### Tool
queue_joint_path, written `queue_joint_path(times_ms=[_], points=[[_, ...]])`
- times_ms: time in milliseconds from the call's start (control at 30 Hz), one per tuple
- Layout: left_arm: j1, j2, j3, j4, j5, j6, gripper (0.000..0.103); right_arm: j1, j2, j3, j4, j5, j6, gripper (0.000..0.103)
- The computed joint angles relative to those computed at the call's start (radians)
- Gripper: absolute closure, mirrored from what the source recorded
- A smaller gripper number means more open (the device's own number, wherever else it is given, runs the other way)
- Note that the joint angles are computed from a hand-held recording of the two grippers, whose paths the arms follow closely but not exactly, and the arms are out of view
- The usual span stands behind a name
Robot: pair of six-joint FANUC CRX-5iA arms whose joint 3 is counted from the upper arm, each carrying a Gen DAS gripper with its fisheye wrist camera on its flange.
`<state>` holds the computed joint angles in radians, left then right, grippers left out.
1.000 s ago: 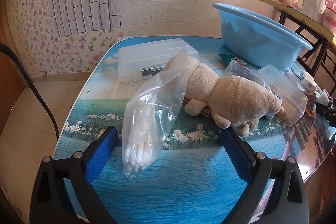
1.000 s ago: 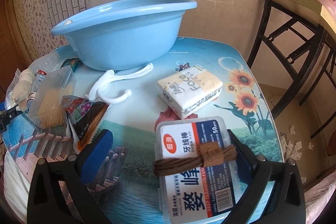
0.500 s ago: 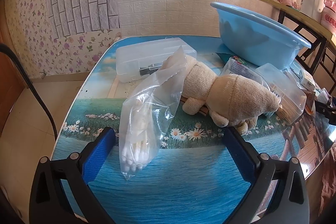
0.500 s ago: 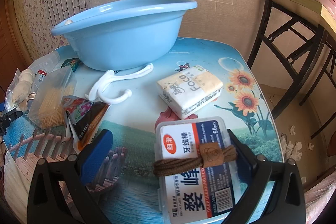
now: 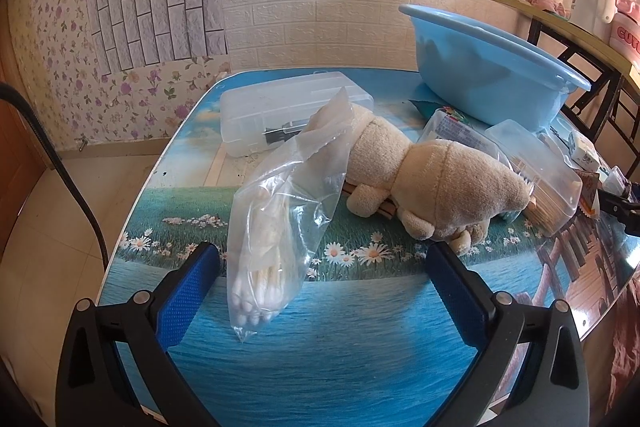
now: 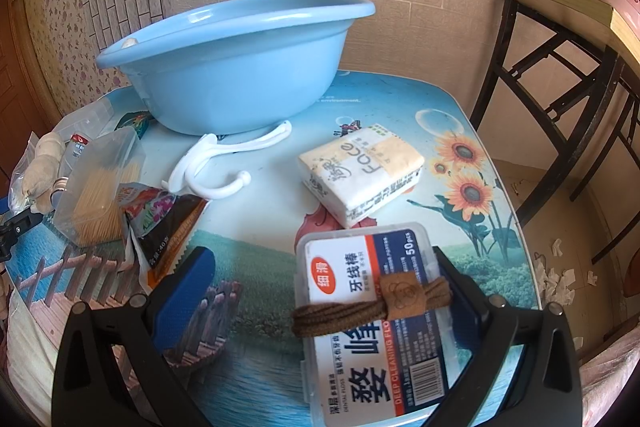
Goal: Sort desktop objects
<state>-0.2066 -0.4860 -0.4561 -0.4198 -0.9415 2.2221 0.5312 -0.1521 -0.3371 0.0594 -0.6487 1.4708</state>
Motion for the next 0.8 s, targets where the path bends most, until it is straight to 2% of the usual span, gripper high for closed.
queue_joint_path(times_ms=[800], points=[[-0.003, -0.007, -0.003, -0.002, -0.001, 0.001, 0.001, 0.0, 0.001, -0.001, 0.004, 0.001, -0.006, 0.0]])
